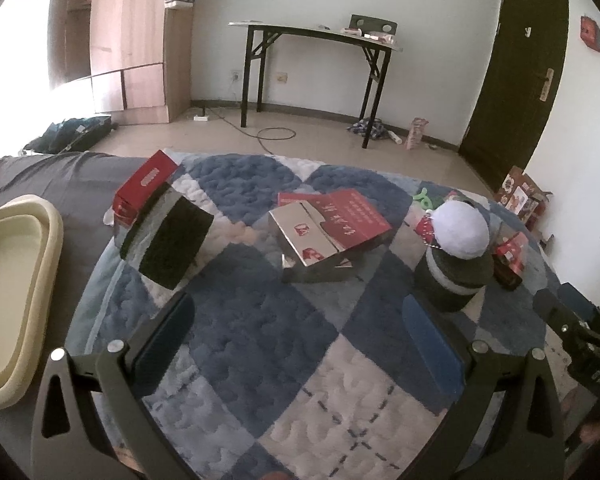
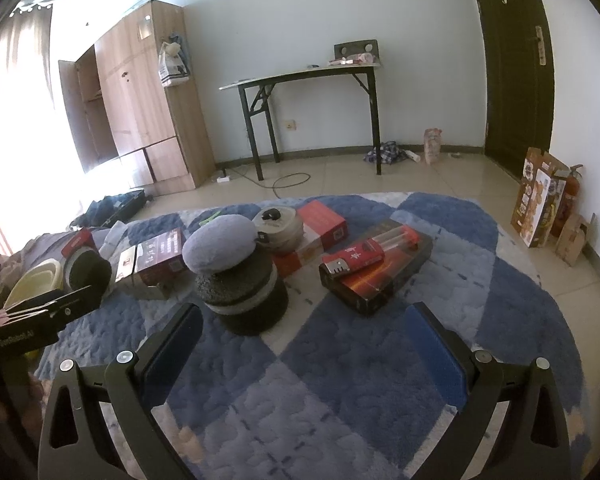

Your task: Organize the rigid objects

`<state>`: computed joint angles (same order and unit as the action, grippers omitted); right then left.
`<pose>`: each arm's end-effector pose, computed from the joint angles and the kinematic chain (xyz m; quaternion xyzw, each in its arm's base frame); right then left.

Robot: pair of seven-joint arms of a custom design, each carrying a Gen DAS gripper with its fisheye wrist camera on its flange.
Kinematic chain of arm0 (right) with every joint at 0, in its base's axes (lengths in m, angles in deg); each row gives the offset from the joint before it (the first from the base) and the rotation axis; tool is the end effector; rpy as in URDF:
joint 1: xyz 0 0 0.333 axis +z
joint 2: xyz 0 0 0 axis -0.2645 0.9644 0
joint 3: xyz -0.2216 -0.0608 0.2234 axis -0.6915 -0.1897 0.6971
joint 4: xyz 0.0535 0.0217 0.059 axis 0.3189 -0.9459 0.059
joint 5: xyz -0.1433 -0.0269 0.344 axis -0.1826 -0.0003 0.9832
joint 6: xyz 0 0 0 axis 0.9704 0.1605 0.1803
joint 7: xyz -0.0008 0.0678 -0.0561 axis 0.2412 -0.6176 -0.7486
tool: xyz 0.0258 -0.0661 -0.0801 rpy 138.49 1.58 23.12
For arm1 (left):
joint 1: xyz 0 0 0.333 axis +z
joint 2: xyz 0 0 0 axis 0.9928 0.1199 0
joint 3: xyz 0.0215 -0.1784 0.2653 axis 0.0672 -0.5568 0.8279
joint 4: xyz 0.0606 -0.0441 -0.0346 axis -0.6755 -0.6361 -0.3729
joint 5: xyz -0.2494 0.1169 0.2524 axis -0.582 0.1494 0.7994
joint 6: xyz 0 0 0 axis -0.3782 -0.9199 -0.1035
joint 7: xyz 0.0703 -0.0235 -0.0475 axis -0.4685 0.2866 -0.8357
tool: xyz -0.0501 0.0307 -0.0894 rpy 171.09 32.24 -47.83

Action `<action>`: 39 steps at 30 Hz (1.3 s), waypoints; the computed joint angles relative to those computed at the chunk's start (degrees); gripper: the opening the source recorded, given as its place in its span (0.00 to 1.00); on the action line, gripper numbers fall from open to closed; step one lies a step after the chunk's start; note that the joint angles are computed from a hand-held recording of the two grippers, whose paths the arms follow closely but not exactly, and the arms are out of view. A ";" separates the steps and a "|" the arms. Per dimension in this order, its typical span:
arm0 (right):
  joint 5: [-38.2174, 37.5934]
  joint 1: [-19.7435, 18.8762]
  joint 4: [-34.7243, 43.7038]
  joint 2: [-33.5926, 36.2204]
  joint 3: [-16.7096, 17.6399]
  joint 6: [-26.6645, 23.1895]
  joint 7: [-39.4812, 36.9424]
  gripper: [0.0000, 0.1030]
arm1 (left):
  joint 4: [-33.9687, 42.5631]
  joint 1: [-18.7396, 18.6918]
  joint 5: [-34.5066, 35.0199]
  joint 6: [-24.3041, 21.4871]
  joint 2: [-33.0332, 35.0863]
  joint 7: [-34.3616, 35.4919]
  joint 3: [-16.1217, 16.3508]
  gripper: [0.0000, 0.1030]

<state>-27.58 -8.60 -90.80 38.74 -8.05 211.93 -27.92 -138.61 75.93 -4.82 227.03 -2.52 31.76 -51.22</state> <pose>0.5269 -0.0294 0.5353 -0.6208 0.6244 -0.2694 0.3900 0.7144 -0.1991 0.4857 -0.6614 0.6369 -0.3207 0.2324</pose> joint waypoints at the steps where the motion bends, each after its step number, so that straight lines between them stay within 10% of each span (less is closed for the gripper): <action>1: -0.32 -0.08 -0.07 0.01 0.10 0.20 0.33 1.00 | 0.11 -0.22 0.32 -0.15 0.02 -0.29 0.38 1.00; 39: -15.67 -2.64 -3.39 -2.51 0.20 4.58 13.14 1.00 | 0.40 -0.38 2.16 -0.78 0.06 -1.97 1.11 1.00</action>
<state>-43.25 -11.24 -94.19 36.23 -7.86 216.51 -14.78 -138.21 75.54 -2.66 226.25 -2.46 29.79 -50.12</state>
